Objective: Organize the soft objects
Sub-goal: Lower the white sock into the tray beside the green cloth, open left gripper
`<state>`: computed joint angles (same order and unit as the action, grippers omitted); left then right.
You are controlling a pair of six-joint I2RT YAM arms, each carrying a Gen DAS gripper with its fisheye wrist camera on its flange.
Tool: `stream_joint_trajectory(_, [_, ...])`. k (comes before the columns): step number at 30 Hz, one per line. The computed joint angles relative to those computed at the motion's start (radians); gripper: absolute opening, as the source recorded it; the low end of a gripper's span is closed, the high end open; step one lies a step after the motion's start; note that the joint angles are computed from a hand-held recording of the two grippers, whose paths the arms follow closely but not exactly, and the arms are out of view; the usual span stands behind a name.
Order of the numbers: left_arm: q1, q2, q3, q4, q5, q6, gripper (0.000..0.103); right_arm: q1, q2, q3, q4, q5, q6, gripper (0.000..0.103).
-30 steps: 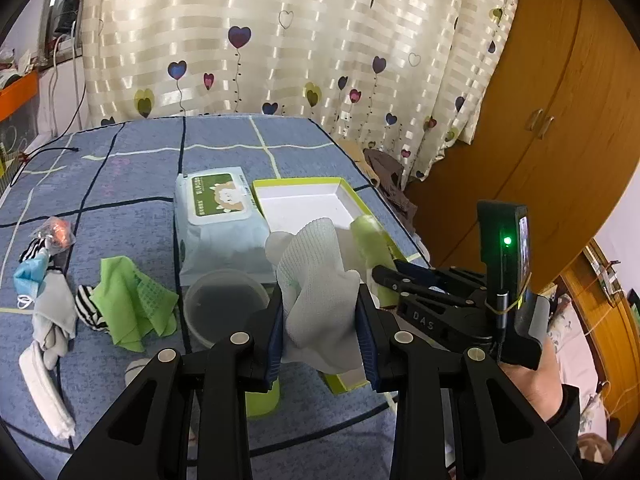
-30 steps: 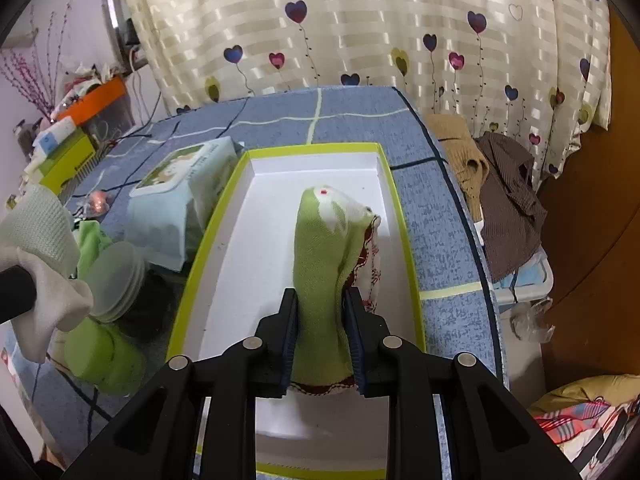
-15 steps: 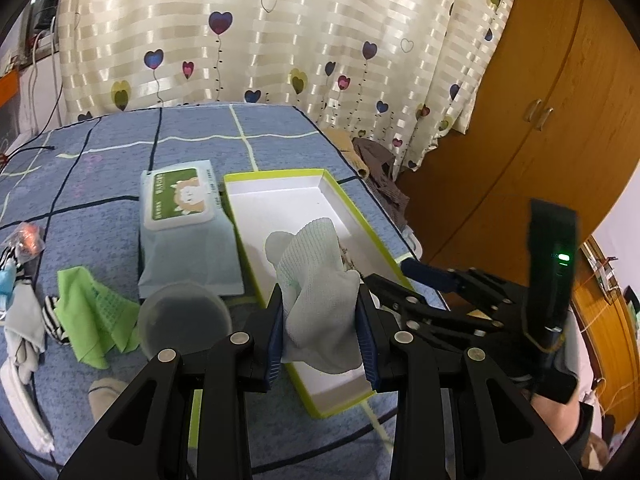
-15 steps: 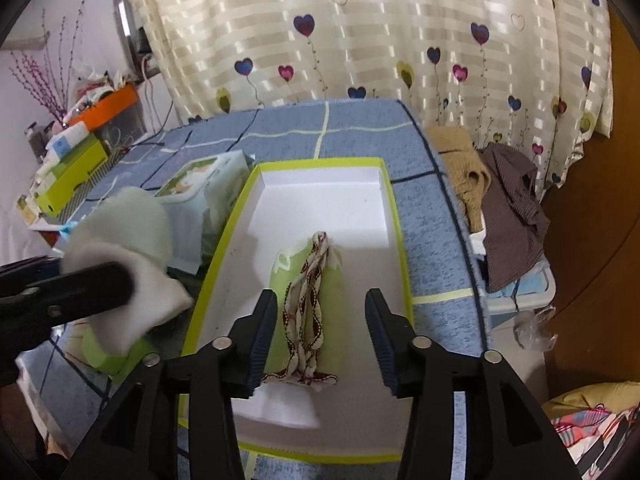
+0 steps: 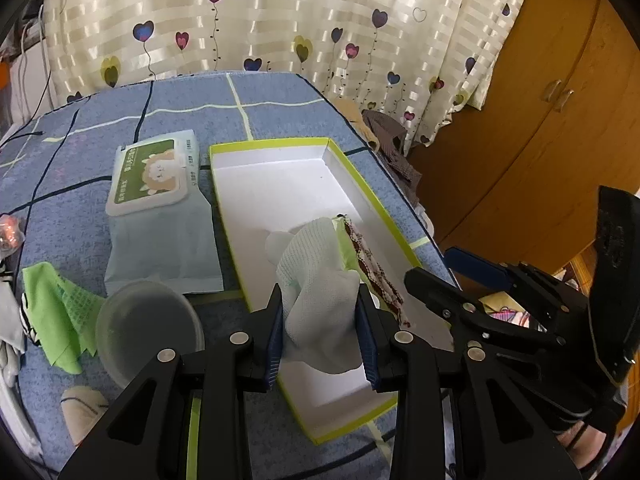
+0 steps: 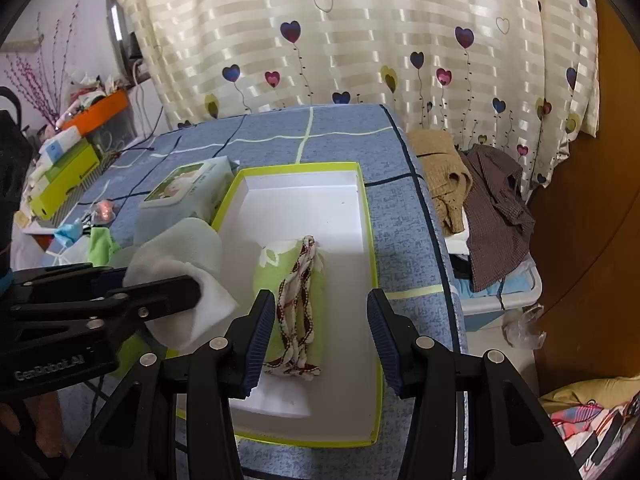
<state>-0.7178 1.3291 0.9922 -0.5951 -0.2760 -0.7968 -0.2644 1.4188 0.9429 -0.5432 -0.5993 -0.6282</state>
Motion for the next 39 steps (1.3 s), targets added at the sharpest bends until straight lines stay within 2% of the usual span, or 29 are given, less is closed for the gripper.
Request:
stream_joint_trajectory(8, [0.032,0.064,0.022,0.017,0.027,0.025,0.043,0.003,0.007,0.000,0.004,0.008,0.007,0.048])
stream_joint_trajectory(12, [0.026,0.054,0.018,0.018,0.015,0.025,0.043,0.001,0.000,-0.006,0.009,0.010,0.008,0.052])
stream_joint_trajectory(25, [-0.001,-0.001,0.005,0.013,-0.013,0.018,0.043,-0.027,-0.050,-0.016,-0.018,0.001,-0.009,0.054])
stream_joint_trajectory(33, [-0.072,-0.132,-0.024,-0.023,-0.066,-0.006,0.043,-0.061,-0.131,-0.037,-0.055,-0.029,-0.010,0.055])
stream_joint_trajectory(36, [-0.109,-0.207,-0.044,-0.053,-0.105,-0.028,0.043,-0.090,-0.185,-0.055,-0.078,-0.067,-0.012,0.061])
stream_joint_trajectory(39, [-0.151,-0.275,-0.059,-0.100,-0.150,-0.056,0.043,-0.116,-0.227,-0.065,-0.115,-0.106,-0.025,0.063])
